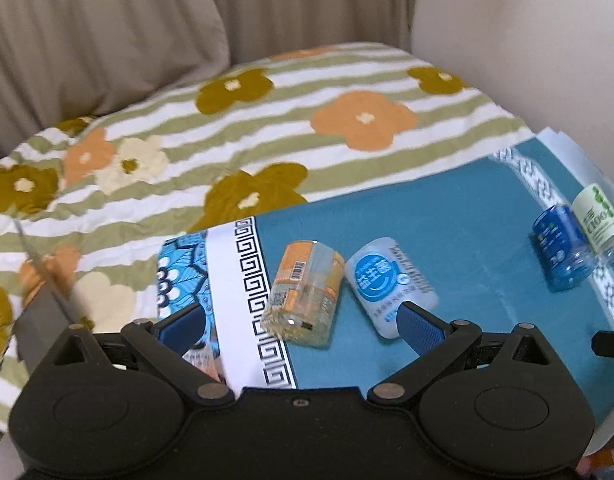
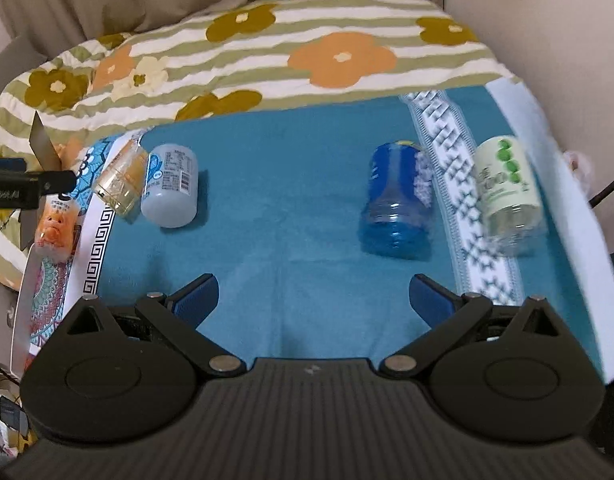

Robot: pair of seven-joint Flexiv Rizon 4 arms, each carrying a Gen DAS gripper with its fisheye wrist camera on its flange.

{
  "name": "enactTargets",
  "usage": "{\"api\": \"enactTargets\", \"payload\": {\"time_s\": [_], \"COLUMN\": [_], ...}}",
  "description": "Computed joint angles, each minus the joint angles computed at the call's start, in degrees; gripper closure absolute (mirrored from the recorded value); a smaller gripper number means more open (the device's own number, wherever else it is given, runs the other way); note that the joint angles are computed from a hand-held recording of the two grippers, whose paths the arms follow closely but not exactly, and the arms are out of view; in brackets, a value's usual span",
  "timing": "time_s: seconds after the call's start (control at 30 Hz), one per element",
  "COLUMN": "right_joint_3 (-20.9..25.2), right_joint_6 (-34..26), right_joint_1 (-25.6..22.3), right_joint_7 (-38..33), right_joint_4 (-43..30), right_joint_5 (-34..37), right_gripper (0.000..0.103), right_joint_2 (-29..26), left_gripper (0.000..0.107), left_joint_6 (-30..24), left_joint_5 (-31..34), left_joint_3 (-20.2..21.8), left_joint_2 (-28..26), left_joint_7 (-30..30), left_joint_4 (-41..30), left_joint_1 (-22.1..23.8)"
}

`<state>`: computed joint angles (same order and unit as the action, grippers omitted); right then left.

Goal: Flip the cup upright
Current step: 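Lower the left gripper onto the orange-labeled clear cup and close it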

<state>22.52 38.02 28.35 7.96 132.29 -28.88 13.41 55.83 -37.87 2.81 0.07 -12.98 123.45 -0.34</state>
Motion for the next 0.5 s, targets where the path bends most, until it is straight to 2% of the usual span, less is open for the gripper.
{"api": "enactTargets", "payload": {"time_s": [0.2,0.3,0.5], "right_joint_3": [-1.8,-2.6,-3.4], "right_joint_6": [1.1,1.6,1.4], "right_joint_1": [0.3,0.5,1.0], "right_joint_7": [-3.6,-4.4,-3.3], "right_joint_4": [-1.8,-2.9,-4.4], "right_joint_5": [1.2,1.8,2.4], "right_gripper": [0.0,0.0,0.0], "right_joint_2": [-5.5,-7.8,-10.1], "left_gripper": [0.006,0.01,0.016], "left_joint_6": [-4.5,-6.4,-11.1], "left_joint_5": [5.9,8.8,12.8], "left_joint_3": [-1.3,-1.9,-2.9], "left_joint_2": [-7.3,-10.1,-14.1], "left_joint_7": [-1.2,-2.4,-4.4], "left_joint_4": [-6.6,-9.3,-13.7], "left_joint_1": [1.8,2.5,3.4]}}
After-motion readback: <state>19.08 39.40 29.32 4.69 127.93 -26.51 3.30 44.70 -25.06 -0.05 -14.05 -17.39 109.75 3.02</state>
